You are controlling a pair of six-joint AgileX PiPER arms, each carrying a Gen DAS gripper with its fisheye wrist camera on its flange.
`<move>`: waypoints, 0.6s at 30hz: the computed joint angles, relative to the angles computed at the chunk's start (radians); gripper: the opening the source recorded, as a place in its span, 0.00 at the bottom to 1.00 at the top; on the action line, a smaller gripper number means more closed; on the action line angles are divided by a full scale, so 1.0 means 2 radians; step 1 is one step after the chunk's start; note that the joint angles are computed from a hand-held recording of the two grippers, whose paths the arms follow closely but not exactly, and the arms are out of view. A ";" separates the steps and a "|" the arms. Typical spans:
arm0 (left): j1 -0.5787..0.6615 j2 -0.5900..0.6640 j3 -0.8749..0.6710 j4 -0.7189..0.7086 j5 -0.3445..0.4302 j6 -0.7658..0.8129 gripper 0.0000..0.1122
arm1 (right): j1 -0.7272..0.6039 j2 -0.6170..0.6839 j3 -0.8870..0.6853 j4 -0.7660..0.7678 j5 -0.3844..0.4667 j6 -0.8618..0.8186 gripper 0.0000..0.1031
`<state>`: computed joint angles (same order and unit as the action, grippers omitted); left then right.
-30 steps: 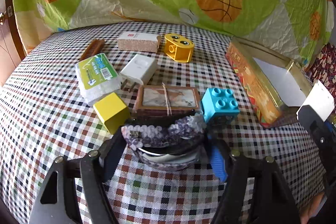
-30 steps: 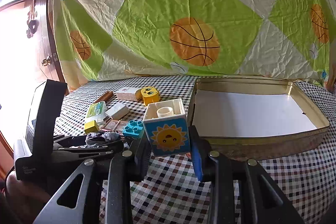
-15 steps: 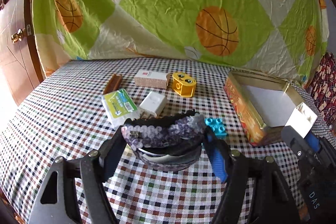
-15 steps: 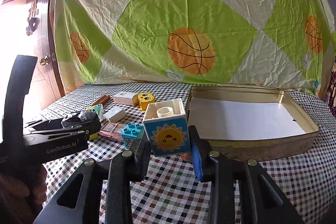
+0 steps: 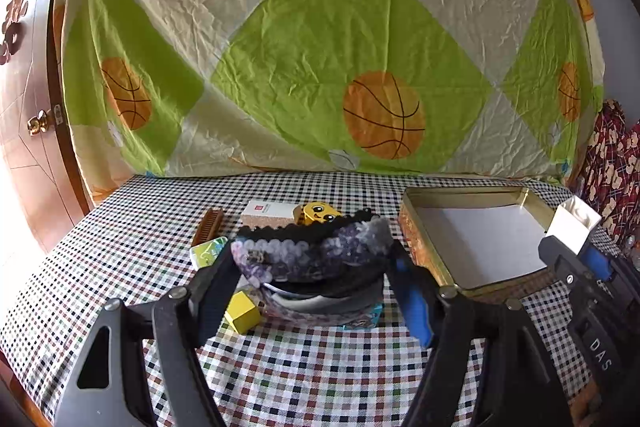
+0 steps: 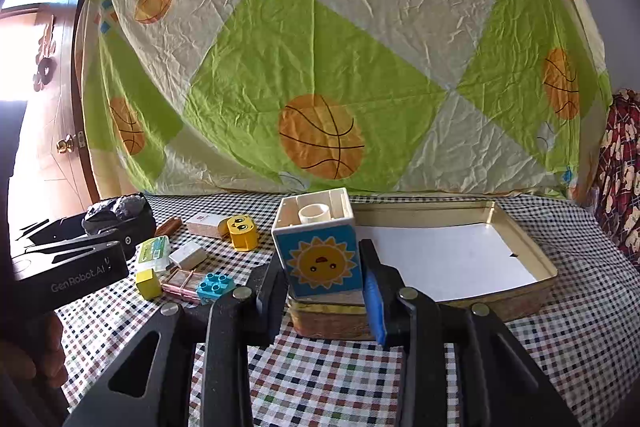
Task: Organize rigid objects
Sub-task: 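Carry the sun-face block with the right tool while the left tool carries the bowl to the tin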
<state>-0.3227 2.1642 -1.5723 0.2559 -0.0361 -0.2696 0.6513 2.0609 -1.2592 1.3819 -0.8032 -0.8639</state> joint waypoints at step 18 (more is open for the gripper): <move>-0.031 -0.012 -0.013 -0.233 0.001 0.235 0.64 | -0.022 -0.058 0.068 -0.009 -0.031 0.023 0.35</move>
